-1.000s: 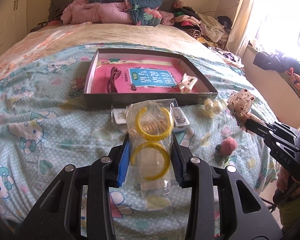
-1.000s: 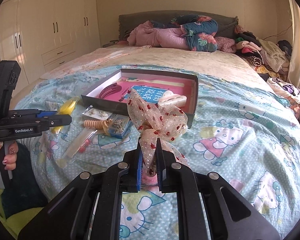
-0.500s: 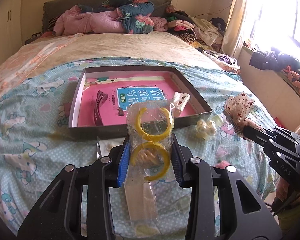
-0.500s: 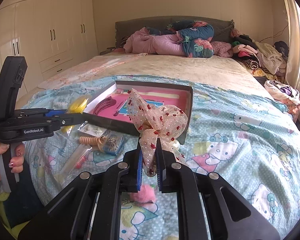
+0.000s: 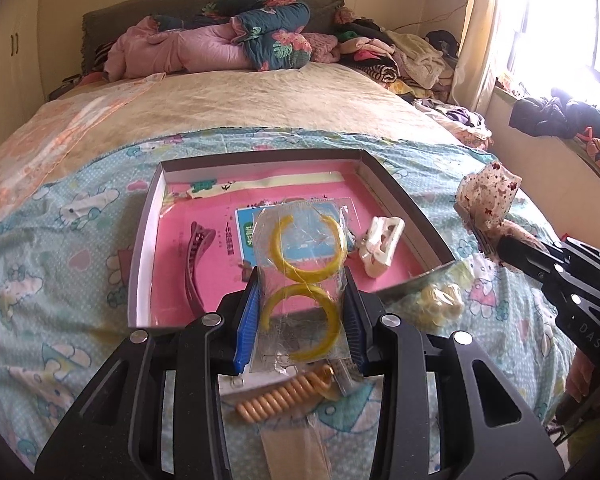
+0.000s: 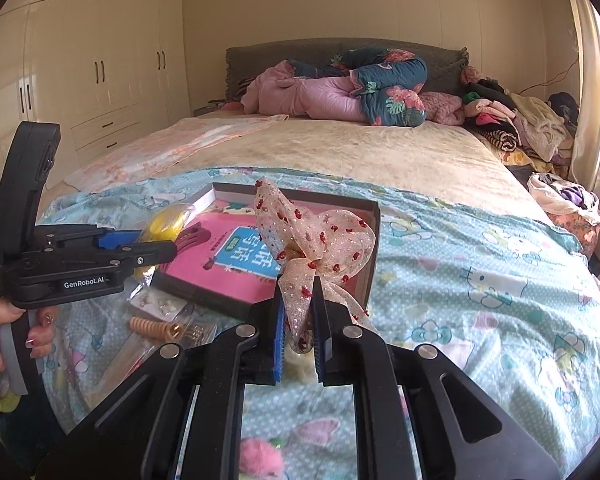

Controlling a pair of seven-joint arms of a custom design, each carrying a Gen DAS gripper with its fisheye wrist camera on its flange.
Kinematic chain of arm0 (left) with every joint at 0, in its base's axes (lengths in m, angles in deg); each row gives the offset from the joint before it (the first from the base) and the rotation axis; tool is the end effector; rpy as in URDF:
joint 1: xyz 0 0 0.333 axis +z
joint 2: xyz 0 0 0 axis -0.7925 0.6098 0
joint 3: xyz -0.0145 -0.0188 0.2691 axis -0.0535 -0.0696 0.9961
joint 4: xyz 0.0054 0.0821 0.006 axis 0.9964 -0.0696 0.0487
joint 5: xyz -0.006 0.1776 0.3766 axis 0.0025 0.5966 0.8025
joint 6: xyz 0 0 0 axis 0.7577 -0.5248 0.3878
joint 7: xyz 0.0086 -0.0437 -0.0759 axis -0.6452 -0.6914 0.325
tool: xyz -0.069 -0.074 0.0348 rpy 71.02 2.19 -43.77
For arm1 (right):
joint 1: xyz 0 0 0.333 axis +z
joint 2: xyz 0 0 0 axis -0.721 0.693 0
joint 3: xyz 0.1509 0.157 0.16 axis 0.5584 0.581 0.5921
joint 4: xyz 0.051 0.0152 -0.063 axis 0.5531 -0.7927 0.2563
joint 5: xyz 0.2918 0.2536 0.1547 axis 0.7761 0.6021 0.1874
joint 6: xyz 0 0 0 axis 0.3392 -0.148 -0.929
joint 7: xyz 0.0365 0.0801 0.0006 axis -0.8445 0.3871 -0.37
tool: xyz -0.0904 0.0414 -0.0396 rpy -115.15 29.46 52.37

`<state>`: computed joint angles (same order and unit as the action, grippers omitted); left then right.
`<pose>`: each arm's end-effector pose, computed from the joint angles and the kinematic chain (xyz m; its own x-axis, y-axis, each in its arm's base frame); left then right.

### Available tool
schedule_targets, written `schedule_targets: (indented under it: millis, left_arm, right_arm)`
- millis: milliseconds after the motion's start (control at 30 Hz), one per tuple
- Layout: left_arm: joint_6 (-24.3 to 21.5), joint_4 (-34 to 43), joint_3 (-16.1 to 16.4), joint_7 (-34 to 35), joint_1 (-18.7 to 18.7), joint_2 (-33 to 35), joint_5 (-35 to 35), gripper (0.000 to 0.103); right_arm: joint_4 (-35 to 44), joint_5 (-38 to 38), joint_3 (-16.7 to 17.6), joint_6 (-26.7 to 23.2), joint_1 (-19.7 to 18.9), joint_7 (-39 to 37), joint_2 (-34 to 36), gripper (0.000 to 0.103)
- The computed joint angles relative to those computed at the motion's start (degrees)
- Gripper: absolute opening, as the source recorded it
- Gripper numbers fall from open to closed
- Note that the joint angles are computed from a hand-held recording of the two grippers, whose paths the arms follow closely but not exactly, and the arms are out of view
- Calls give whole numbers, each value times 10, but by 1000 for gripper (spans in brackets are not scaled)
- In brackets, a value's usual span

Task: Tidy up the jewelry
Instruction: 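Lower the bangle bag and the bow into the tray and open both tools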

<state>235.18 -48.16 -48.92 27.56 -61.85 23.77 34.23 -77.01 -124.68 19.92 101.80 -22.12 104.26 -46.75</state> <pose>0.6604 -0.2747 0.5141 -0.4068 -0.9082 0.0985 -0.6517 0.2129 -0.7280 0.5830 0.3115 0.5179 0.1926 -0.9808 -0.0323 -0.5522 -0.0811 -0.8297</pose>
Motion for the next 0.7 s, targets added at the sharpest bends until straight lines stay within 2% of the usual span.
schedule_targets:
  millis: [167,333,533,700]
  left_arm:
    - [-23,69,9,-15,-12,52,26,29]
    - [-52,139,16,-28,-21,103,47,29]
    - [-97,237,25,-39,-35,176,68,29]
    - [-128,295,29,-41,-42,222,71,29]
  right_arm:
    - [47,16,-9,-13,-1,-25,38,11]
    - [105,68,-21,-32,1,-82,87,11]
    - [206,134,-38,-72,9,-161,167,11]
    - [320,207,-42,-123,7,-220,251,11]
